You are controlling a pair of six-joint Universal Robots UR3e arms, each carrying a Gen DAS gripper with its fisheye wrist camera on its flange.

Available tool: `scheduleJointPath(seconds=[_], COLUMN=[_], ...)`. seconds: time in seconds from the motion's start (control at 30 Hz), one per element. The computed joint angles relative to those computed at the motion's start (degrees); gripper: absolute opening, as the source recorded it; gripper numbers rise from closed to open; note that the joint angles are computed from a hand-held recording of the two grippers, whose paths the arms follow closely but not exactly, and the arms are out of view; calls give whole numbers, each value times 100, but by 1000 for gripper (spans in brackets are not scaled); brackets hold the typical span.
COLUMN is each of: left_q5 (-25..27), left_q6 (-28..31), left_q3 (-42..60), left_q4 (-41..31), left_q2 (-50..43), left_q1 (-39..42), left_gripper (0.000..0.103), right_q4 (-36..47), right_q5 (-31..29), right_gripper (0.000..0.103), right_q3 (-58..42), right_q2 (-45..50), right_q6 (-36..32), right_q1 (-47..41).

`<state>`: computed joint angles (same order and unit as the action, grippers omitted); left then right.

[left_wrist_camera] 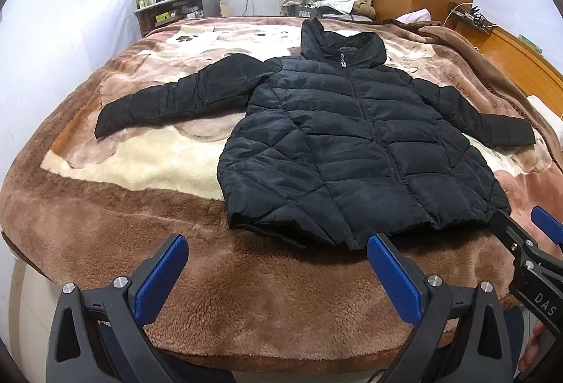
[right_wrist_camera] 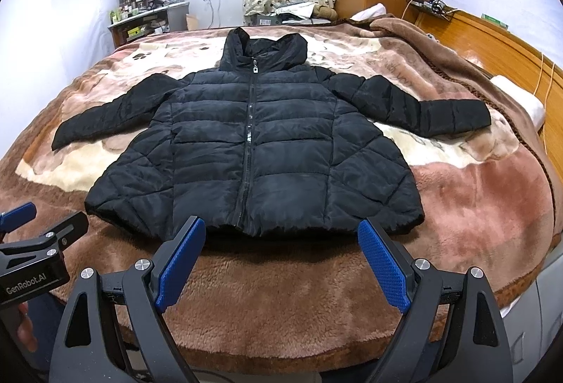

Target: Fold large clothes

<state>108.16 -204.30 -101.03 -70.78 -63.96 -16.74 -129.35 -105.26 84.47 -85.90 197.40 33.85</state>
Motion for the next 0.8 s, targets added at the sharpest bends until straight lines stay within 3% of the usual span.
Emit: scheduleJointPath(seconds=[0.27, 0.6, 0.73, 0.8], left_q5=[-627, -2141, -2186, -2395], left_q6=[830, 1926, 2458, 2429], left_q3=[-344, -475, 42, 185], left_q4=[775, 1768, 1789, 1779], left_q2=[-49, -635, -1672, -2002], left_q1=[1243, 4201, 4806, 5139], left_gripper=[103, 103, 103, 103], right_q4=[-445, -721, -273, 45], right_q5=[547, 1080, 1199, 1213], right_gripper=[89, 89, 89, 89], right_q3=[-361, -1787, -3093, -3942], right_q2=[521, 1798, 2704, 3274], right_q6=[-496, -1014, -1643, -1652], right_q1=[-383, -936, -1024, -1045])
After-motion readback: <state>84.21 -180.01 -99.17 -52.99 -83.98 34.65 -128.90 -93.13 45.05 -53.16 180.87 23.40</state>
